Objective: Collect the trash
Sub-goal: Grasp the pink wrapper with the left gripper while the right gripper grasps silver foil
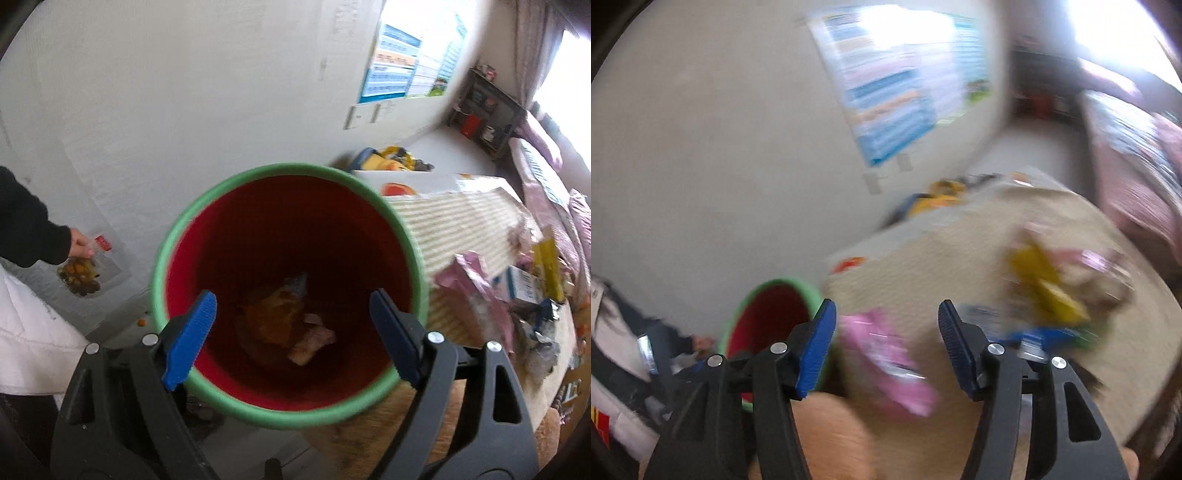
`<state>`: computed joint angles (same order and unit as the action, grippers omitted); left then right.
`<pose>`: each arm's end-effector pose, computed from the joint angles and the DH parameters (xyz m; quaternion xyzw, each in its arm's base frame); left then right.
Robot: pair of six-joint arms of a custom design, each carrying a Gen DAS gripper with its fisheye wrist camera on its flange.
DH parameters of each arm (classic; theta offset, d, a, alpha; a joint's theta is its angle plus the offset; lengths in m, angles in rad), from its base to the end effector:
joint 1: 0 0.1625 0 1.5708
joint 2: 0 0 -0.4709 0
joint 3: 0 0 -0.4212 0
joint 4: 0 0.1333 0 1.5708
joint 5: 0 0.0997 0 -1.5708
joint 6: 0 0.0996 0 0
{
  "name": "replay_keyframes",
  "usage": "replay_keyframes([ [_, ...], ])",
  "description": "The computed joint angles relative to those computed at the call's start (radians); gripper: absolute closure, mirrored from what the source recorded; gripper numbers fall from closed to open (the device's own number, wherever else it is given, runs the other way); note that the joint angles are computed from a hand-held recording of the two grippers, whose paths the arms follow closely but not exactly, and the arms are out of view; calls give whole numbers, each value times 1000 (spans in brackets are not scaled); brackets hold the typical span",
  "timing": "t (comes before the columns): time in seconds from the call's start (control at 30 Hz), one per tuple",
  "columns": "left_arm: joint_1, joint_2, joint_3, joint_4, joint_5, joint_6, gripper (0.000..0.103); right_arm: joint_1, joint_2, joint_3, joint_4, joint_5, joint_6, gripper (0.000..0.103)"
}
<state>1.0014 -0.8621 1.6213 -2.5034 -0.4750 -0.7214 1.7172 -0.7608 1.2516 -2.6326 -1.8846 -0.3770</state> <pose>-0.2003 -0.7244 0.2024 -0.1095 0.8445 -0.3712 0.3701 0.2251 -0.8236 0.2628 0.2027 -0.9269 0.2591 0.1809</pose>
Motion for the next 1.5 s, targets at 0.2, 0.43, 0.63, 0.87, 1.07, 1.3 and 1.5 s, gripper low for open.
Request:
replay_keyframes([
  [0.2,-31,57,-57,-26,-55,66,20,-84,-86,89,26,-80,183,45],
  [0.43,-66,104,-109,6,-71,95,20,-152,-101,114,161,47,385,45],
  [0.63,-82,117,-134,66,-82,44,20,-151,-53,75,136,16,418,28],
  [0.87,-75,169,-212,133,-109,8,20,-176,-84,97,143,106,367,91],
  [1.07,-35,267,-369,256,-166,-29,24,-164,-156,189,71,98,235,99],
  [1.3,4,362,-518,420,-227,-103,27,-155,-175,207,50,70,184,99],
  [1.5,17,376,-529,430,-272,-78,64,-173,-157,192,108,56,224,75],
])
